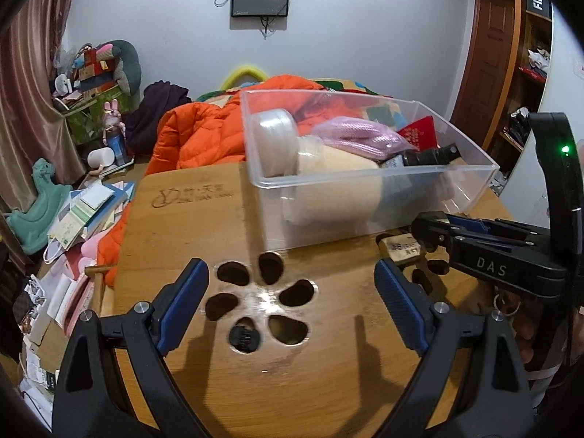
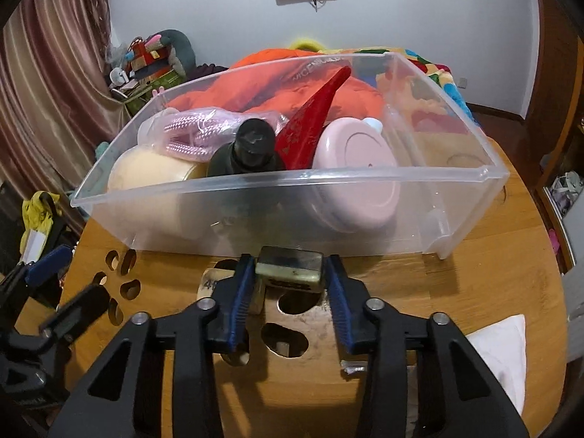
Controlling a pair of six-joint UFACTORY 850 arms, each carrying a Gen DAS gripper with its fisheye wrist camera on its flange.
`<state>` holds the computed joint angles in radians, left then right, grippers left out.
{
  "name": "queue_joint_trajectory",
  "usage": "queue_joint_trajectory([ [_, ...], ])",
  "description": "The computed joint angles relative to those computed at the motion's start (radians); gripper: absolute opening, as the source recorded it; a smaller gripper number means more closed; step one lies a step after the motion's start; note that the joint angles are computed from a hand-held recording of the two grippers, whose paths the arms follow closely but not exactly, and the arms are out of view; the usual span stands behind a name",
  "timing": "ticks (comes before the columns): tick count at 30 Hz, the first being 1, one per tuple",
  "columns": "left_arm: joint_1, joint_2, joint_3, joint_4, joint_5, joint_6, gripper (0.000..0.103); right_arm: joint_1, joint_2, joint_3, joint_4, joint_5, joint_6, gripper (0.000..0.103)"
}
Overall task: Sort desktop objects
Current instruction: 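Withdraw both grippers from the box and reach the right gripper to a small dark box, then grasp the beige eraser with the left gripper while the right grasps the small dark box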
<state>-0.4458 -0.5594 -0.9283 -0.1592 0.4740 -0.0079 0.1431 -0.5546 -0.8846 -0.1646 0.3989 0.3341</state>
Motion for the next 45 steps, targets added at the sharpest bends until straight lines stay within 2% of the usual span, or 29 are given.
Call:
queue_joint_trajectory([
  [9,-0.081,-0.067,-0.092,-0.154,-0.064,0.139,0.093,-0.017,0.072,0.102,0.09,0.084,-0.159,0.034],
  [12,-0.097,-0.087,-0.126,-0.175,-0.096,0.127,0.092,-0.038,0.098,0.136,0.085,0.119,-0.174,0.034],
  [15,-0.124,-0.108,-0.162,-0.337,-0.107,0.241,0.078,-0.066,0.117,0.159,0.024,0.142,-0.131,0.034],
  [22,-0.16,-0.153,-0.232,-0.518,-0.144,0.402,0.074,-0.137,0.109,0.164,-0.182,0.189,0.043,0.034],
  [26,-0.176,-0.167,-0.252,-0.643,-0.133,0.529,0.059,-0.159,0.104,0.163,-0.237,0.21,0.094,0.034],
  [28,-0.179,-0.165,-0.247,-0.611,-0.126,0.505,0.045,-0.166,0.101,0.161,-0.256,0.215,0.111,0.034],
  [29,-0.182,-0.164,-0.243,-0.601,-0.117,0.5,0.041,-0.165,0.103,0.166,-0.256,0.219,0.115,0.034],
  [34,-0.175,-0.151,-0.219,-0.486,-0.114,0.381,0.041,-0.167,0.098,0.163,-0.267,0.22,0.123,0.034],
  [41,-0.174,-0.122,-0.186,-0.484,-0.077,0.37,0.041,-0.161,0.101,0.163,-0.278,0.219,0.129,0.034],
  [45,-0.161,-0.094,-0.161,-0.411,-0.056,0.303,0.041,-0.156,0.11,0.166,-0.278,0.221,0.12,0.034],
])
